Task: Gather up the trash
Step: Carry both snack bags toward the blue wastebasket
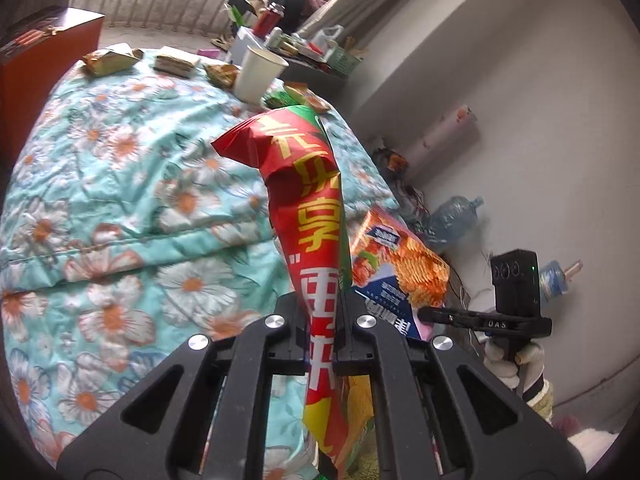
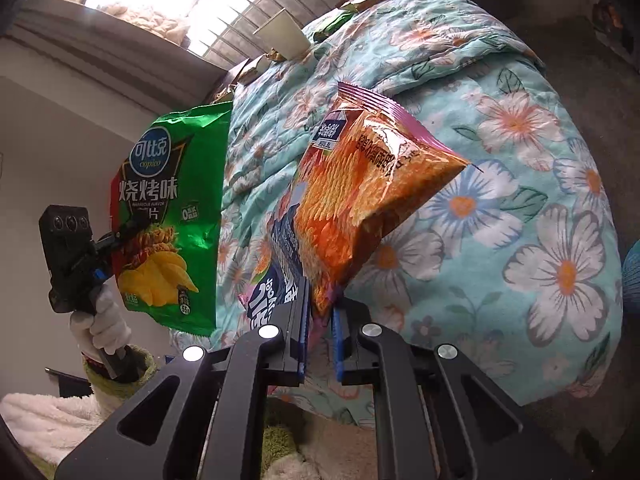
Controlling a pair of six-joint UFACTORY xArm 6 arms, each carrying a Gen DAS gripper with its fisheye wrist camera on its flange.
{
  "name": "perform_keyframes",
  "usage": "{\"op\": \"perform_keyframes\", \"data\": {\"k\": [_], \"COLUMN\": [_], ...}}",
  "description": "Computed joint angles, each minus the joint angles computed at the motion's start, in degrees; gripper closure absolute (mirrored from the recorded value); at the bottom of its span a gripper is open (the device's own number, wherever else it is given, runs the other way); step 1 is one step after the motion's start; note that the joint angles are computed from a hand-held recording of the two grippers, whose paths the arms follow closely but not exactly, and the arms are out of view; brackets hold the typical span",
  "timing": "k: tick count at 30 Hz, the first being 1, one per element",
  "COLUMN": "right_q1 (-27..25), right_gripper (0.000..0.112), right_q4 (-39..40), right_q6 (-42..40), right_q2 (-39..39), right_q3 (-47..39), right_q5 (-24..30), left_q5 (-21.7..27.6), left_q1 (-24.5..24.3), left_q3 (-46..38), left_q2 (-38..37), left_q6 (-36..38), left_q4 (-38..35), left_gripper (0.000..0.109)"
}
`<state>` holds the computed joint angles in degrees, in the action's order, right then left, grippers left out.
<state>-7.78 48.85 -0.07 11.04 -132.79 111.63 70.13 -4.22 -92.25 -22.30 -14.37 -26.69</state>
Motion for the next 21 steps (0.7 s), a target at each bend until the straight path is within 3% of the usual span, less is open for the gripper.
{"op": "perform_keyframes", "data": {"k": [5,7,11,17,21], "right_q1": [0.0,-0.3,0.1,3.9,3.8], "right_gripper": [0.097,0.091,0.091,0.092,0.101], "right_q4": [-0.5,-0.2,1.5,-3.4,-2.8], "right_q6": [1.4,2.6,4.8,5.3,4.5], "right_q2": [-7.7,-11.5,-17.4,-21.3,-22.2], "right_q3": [15.1,22.2,32.9,38.3,38.5], "right_q5": [-11.0,-16.6,-24.6,-31.7,-34.7], "left_q5": [-1.5,-1.3,-0.2,-2.7,-5.0], "left_q1": [-7.6,-8.5,-8.3,-7.9,-7.8], "left_q3": [0.7,1.4,2.4,5.0,4.9], "left_q2": [3.4,4.4,5.1,3.9,3.0], "left_q6": [-1.8,-2.7,-3.2,-3.3,-3.4], "left_q4": [4.5,6.1,6.5,6.2,6.1], "left_gripper": [0.104,0.104,0.104,0.104,0.106]}}
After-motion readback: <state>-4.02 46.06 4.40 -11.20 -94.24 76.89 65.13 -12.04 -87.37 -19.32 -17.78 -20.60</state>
